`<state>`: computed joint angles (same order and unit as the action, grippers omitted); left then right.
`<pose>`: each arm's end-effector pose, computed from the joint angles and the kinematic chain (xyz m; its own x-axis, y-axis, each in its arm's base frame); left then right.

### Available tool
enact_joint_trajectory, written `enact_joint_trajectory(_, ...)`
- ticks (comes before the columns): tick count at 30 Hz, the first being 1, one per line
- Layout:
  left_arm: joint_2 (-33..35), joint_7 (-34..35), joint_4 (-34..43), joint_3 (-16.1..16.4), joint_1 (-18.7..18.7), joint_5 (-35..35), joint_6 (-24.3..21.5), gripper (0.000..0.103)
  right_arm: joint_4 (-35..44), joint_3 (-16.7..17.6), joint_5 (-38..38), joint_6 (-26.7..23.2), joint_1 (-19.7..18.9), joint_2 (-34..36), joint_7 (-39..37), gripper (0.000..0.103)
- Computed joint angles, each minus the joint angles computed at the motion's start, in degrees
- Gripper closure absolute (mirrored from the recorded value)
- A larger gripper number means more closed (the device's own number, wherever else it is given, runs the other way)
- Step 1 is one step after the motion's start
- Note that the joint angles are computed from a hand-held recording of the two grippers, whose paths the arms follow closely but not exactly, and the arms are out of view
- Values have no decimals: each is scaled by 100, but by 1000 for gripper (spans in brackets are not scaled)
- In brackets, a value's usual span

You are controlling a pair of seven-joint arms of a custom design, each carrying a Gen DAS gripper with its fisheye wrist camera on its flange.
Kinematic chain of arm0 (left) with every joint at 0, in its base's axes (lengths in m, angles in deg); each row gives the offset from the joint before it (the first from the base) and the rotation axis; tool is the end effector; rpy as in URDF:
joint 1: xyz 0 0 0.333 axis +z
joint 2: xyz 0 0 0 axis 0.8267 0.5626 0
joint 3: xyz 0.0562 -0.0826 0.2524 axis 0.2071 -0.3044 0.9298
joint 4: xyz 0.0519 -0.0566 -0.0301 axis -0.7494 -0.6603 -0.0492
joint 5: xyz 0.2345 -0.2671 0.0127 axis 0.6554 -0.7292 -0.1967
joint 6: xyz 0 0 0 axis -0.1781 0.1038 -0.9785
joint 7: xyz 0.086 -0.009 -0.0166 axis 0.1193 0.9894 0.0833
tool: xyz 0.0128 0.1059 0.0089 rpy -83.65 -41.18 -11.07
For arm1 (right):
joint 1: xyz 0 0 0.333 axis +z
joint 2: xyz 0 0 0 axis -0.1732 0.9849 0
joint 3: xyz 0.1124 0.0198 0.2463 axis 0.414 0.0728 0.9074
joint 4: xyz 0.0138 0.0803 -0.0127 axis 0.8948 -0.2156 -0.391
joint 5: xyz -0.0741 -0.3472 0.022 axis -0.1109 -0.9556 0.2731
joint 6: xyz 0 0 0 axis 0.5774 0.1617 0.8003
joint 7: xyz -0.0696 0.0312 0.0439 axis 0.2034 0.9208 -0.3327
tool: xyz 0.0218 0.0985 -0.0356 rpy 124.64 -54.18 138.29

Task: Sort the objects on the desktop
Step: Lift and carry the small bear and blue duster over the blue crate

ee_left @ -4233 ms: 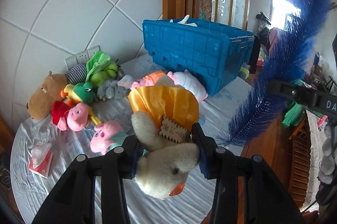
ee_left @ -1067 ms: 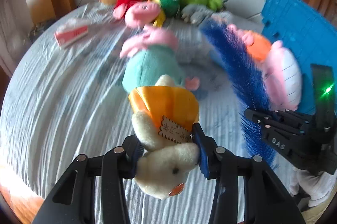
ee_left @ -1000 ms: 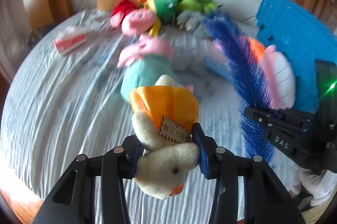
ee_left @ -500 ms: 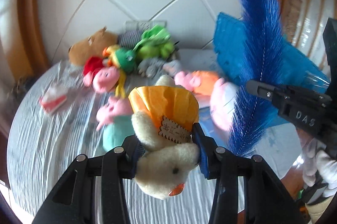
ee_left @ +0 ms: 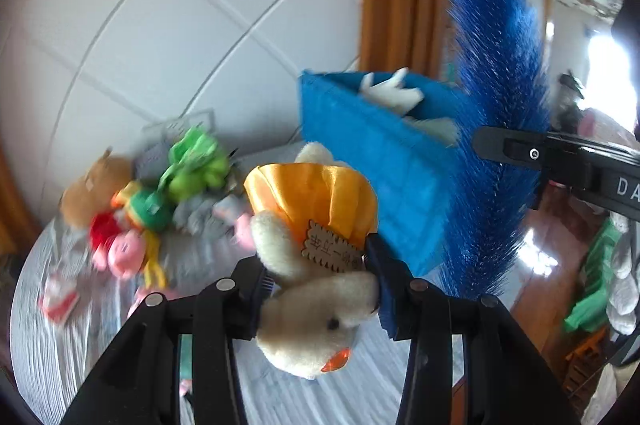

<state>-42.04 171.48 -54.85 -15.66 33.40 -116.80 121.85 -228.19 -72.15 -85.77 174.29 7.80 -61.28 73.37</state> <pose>0.4175 -0.2078 0.5521 -0.5320 -0.8450 0.0545 -0.4803 0.2481 -0.8413 0.3840 0.0980 0.5816 0.1890 -0.9761 -0.1069 -0.5364 -0.0114 -0.8439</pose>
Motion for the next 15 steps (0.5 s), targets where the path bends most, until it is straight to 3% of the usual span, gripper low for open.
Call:
enact_joint_trajectory(5, 446, 184, 919, -68, -200, -79, -329, 60, 454, -172, -18, -402, -188, -273, -178, 89)
enact_joint_trajectory(9, 1058, 122, 1940, -332, -130, 1, -628, 60, 982, -497, 163, -608, -262, -251, -431, 89)
enact_joint_trajectory(13, 1835, -544, 3074, -725, 31, 752, -774, 60, 1846, -873, 403, -821, -376, 109, -825, 89)
enact_joint_trajectory(15, 2411, -1251, 3822, -847, -4, 1614, -844, 60, 2259, -1008, 525, -894, -440, 342, -1075, 89)
